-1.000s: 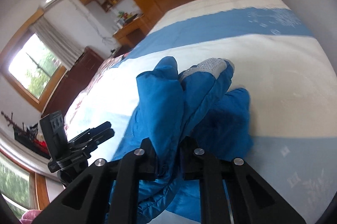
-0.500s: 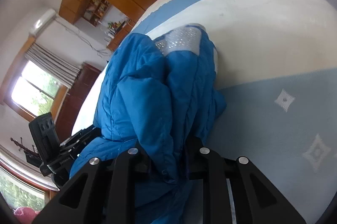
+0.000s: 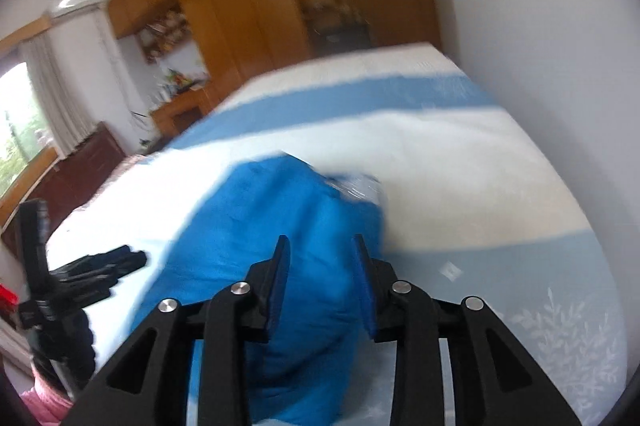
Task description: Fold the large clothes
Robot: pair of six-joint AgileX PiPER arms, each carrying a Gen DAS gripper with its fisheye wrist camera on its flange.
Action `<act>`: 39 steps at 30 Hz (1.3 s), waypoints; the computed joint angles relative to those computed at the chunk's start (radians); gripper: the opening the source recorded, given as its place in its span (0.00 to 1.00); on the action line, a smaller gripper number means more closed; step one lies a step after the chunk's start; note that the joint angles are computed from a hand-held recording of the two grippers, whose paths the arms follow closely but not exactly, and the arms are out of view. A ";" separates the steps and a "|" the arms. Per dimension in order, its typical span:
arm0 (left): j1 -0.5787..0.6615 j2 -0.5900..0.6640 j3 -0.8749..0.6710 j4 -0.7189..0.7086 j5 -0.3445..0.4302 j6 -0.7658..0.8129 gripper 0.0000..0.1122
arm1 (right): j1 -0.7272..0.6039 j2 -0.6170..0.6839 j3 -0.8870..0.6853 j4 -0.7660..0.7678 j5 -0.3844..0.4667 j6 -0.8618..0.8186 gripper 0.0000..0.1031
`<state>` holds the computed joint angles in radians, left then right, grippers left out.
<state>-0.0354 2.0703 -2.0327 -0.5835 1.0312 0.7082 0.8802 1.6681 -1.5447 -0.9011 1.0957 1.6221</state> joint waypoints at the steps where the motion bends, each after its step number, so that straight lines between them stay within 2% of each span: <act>1: -0.008 -0.013 0.017 0.010 -0.023 -0.007 0.54 | 0.021 0.020 -0.038 -0.011 -0.003 -0.015 0.22; 4: -0.034 -0.060 0.102 0.029 -0.105 -0.018 0.54 | 0.043 0.091 -0.127 0.018 -0.033 -0.083 0.17; 7: -0.045 -0.071 0.144 0.019 -0.110 0.004 0.53 | 0.060 0.140 -0.149 0.020 -0.017 -0.062 0.16; 12: -0.037 -0.109 0.271 -0.039 -0.166 0.115 0.53 | 0.097 0.085 0.052 -0.006 -0.067 0.138 0.09; 16: -0.035 -0.084 0.278 -0.064 -0.133 0.154 0.53 | 0.099 0.072 0.187 -0.051 -0.158 0.289 0.05; 19: -0.043 -0.069 0.293 -0.076 -0.158 0.177 0.53 | 0.103 0.066 0.258 -0.123 -0.205 0.407 0.04; 21: -0.048 -0.066 0.307 -0.082 -0.181 0.182 0.53 | 0.112 0.079 0.257 -0.138 -0.189 0.428 0.03; 22: -0.047 -0.063 0.298 -0.077 -0.174 0.172 0.53 | 0.120 0.095 0.226 -0.121 -0.155 0.391 0.03; 24: -0.040 -0.049 0.262 -0.071 -0.138 0.142 0.53 | 0.117 0.099 0.199 -0.100 -0.139 0.348 0.03; 27: -0.025 -0.058 0.239 -0.071 -0.105 0.124 0.51 | 0.138 0.064 0.199 -0.120 -0.126 0.381 0.04; 30: -0.009 -0.116 0.305 -0.116 -0.138 0.170 0.50 | 0.182 0.069 0.163 -0.162 -0.049 0.382 0.07; 34: -0.009 -0.149 0.353 -0.143 -0.156 0.201 0.50 | 0.184 0.072 0.150 -0.164 -0.040 0.360 0.08; 37: -0.032 -0.165 0.396 -0.131 -0.197 0.214 0.50 | 0.177 0.078 0.160 -0.144 -0.056 0.355 0.07; 39: -0.044 -0.139 0.375 -0.096 -0.175 0.202 0.50 | 0.158 0.090 0.160 -0.105 -0.074 0.327 0.05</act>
<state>-0.0790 1.9314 -1.6580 -0.6793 0.8561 0.9106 1.0383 1.7582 -1.3849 -1.0062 1.0221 1.9489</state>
